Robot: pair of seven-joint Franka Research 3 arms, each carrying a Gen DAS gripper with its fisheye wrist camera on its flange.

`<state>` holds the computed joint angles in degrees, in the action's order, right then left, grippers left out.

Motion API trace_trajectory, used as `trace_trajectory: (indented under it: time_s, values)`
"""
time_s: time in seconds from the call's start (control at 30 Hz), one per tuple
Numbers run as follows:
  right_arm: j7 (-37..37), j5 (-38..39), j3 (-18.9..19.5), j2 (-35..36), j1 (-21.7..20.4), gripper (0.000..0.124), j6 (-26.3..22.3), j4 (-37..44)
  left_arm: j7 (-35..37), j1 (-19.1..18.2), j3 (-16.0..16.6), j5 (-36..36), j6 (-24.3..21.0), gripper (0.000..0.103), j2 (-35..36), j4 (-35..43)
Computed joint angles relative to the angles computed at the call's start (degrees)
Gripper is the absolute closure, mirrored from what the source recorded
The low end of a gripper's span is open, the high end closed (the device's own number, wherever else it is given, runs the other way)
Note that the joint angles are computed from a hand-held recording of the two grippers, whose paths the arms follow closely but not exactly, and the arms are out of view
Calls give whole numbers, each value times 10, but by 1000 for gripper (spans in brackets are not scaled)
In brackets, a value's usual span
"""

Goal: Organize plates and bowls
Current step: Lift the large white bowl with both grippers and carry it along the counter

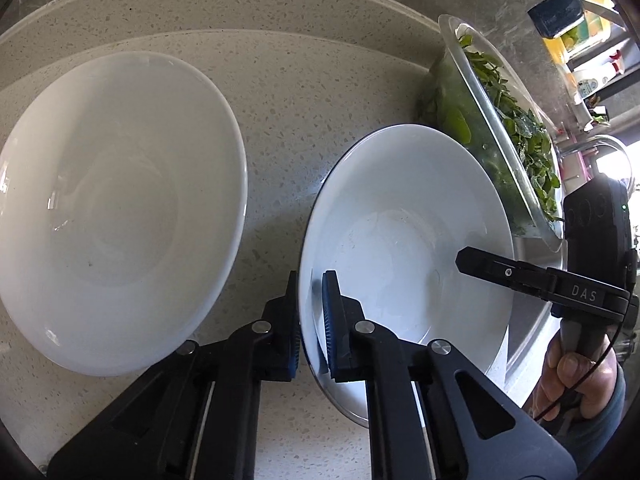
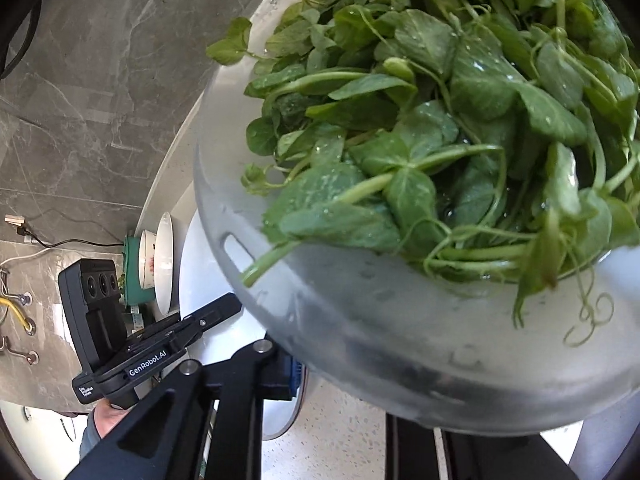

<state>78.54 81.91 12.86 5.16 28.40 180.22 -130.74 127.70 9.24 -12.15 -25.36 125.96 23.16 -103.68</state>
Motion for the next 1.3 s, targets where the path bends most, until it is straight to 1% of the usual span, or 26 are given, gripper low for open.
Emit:
trace_trajectory:
  time_s: [0.17, 0.23, 0.27, 0.4, 0.47, 0.8, 0.87, 0.93, 0.97, 1.0, 1.1, 1.13, 1.2, 1.23, 1.27, 1.3]
  values:
    - [32, -33, 1, 6, 2, 102, -1, 4, 0, 0, 3, 3, 3, 95, -12, -13]
    - [58, -61, 1, 9, 2, 102, -3, 5, -1, 1, 4, 2, 3, 95, -16, -19]
    - [58, -61, 3, 11, 1, 102, -3, 7, -3, 0, 5, 2, 4, 95, -18, -22]
    - [97, -101, 7, 11, 2, 102, 0, 4, 1, 1, 5, -8, 7, 95, -37, -41]
    - [133, -135, 6, 8, 6, 102, 1, 1, 5, 1, 6, -16, 5, 95, -50, -52]
    - [237, -226, 14, 5, 16, 102, 9, -11, 5, -9, 28, -32, -8, 95, -104, -115]
    - [236, -220, 22, 8, 11, 101, 12, -10, 2, -10, 32, -34, -12, 95, -104, -122]
    - [198, -180, 37, 16, -4, 101, 11, 3, -1, -11, 35, -37, -12, 95, -101, -124]
    - [202, -185, 35, 18, -2, 101, 11, 4, -3, -12, 35, -37, -10, 95, -101, -125]
    - [220, -208, 28, 20, 5, 101, 11, 3, -4, -14, 35, -34, -3, 95, -101, -128]
    - [225, -219, 28, 25, 0, 101, 1, 5, -11, -16, 38, -19, 1, 95, -89, -119]
    - [238, -235, 23, 32, 3, 101, -3, 9, -7, -14, 35, -27, 9, 95, -88, -121]
    - [230, -228, 32, 34, -6, 101, -3, 11, -15, -16, 34, -18, 15, 95, -83, -115]
    - [250, -257, 22, 35, 1, 100, -10, 11, -16, -17, 32, -18, 19, 95, -81, -114]
    - [244, -257, 26, 34, -4, 97, -20, 12, -20, -16, 31, -18, 22, 95, -80, -114]
    - [228, -241, 33, 34, -11, 93, -27, 15, -24, -16, 31, -16, 18, 91, -77, -110]
